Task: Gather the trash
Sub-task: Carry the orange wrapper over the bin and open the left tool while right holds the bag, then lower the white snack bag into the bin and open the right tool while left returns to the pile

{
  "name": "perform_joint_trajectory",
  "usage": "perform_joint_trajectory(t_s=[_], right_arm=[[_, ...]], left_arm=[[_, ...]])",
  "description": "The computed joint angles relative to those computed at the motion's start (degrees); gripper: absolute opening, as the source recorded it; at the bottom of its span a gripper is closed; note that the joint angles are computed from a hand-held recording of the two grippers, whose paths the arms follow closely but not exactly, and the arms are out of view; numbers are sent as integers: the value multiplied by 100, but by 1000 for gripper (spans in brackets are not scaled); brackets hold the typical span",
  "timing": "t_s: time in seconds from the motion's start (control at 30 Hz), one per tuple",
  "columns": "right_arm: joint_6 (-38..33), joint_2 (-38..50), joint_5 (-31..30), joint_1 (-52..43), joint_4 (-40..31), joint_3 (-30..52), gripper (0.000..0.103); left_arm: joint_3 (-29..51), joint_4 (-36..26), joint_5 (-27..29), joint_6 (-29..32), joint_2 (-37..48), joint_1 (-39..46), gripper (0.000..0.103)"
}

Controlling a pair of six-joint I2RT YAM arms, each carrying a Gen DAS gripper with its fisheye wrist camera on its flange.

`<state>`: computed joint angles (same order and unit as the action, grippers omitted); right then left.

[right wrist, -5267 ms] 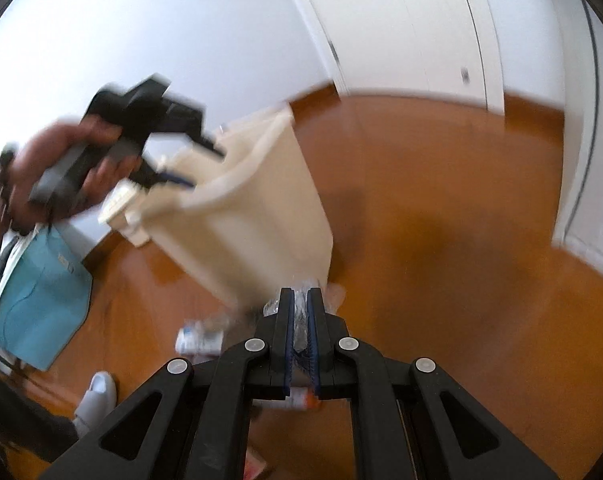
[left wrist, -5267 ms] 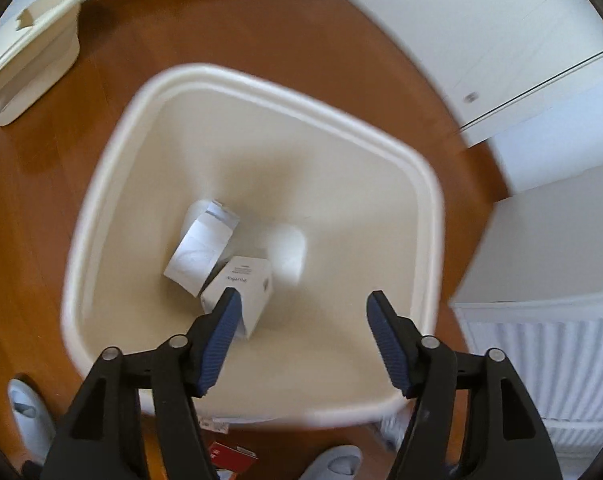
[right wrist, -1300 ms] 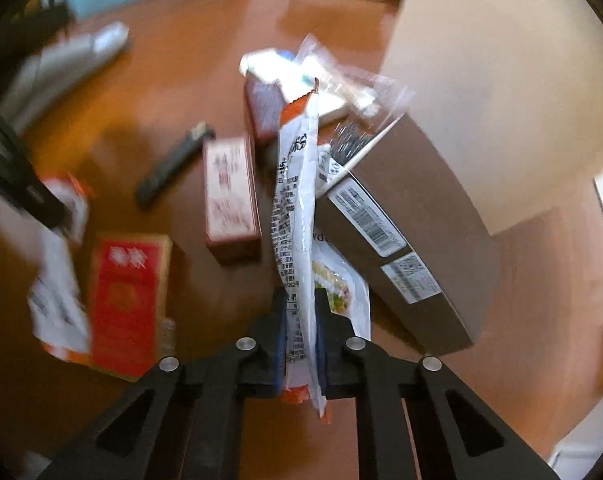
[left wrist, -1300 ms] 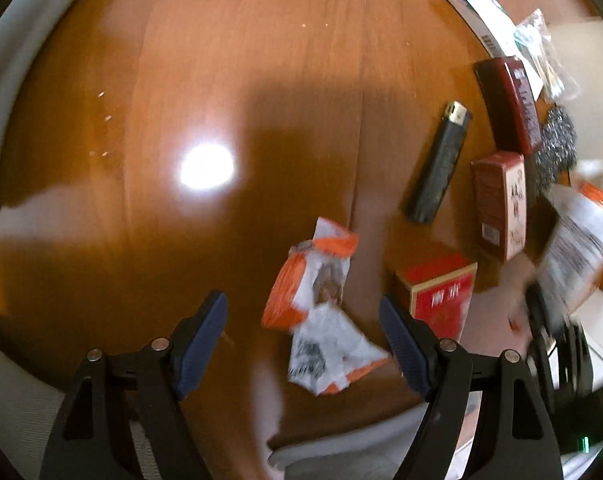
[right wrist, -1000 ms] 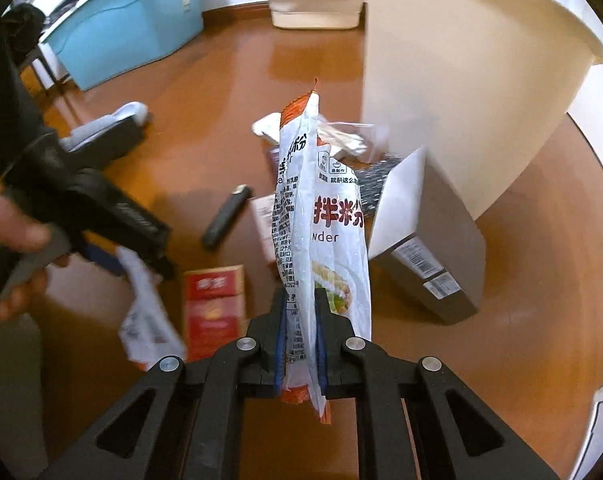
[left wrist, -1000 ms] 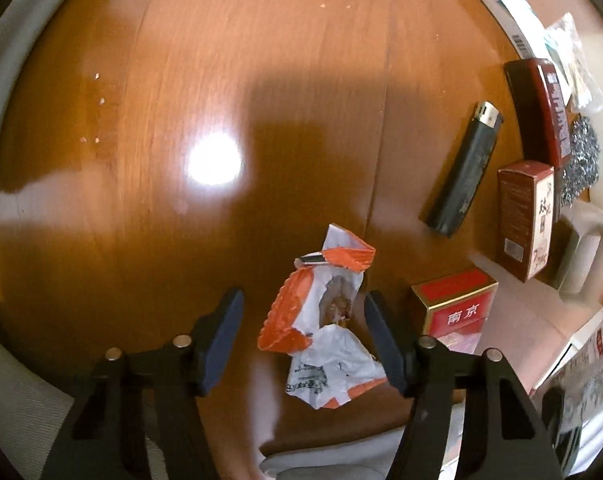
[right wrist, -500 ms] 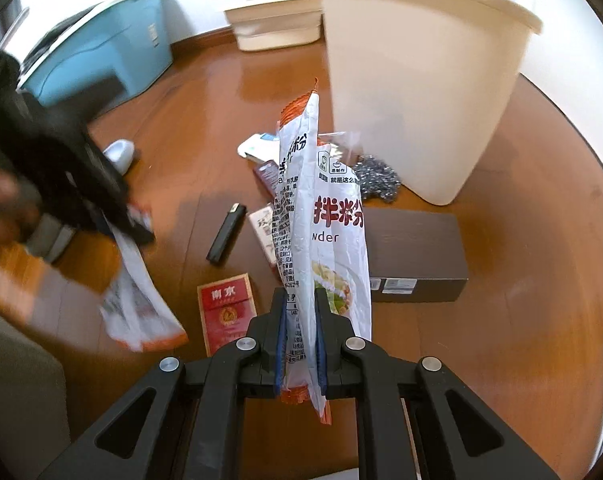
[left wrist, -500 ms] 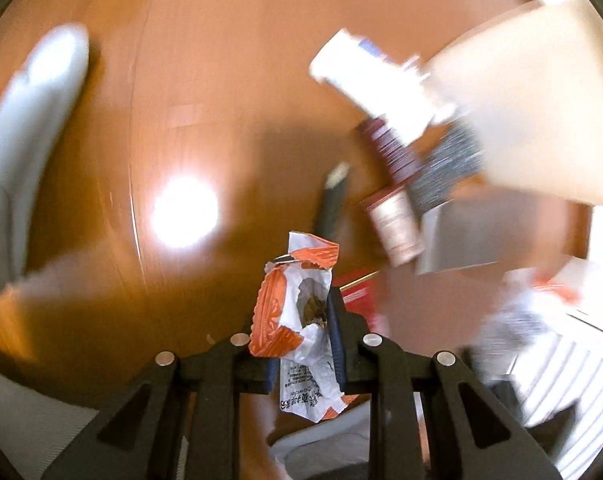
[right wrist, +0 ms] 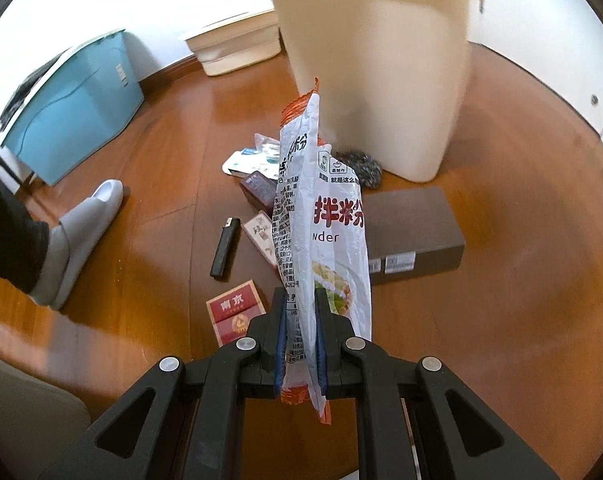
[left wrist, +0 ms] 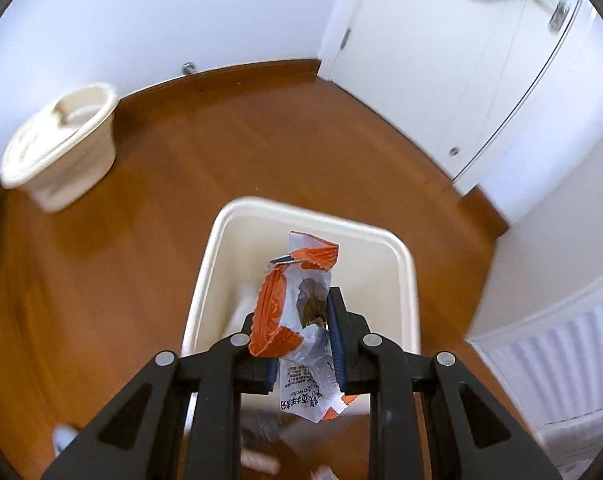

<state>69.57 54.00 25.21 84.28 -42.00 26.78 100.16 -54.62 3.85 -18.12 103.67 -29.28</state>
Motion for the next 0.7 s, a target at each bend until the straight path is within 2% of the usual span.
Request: perform_joint_trajectory(t_s=[0.1,0.2,0.33,0.4,0.43,0.47,0.53,0.7], right_arm=[[325,-137,86,170,-243,-15,12],[505,-264,74,208,-364,-74,12],[644,-334,52,334,-493,-69,12],[766,-346,85,430,-613,-34,12],[821,-373,91,456,-684,-18,12],[887,-386,88,469,-726,-18,12],[1021,-406,120,489,-806,-12,12],[1073,-649,233,438,-1158,77,12]], left_arm=[[811,-304,-180,53,1230,-9,20],[1763,-902,-200,-281,2321,34,21],[2147,-1196,-451,-345,2819,-28,24],[2160,-1182,-494,-310,2837,-35,34],[2122,-1150,-430,-279,2788,-23,48],[2047,-1095,-353,-229,2700,-10,69],[1722,-826,-252,-73,2376,-27,86],[765,-267,12,483,1453,14,86]])
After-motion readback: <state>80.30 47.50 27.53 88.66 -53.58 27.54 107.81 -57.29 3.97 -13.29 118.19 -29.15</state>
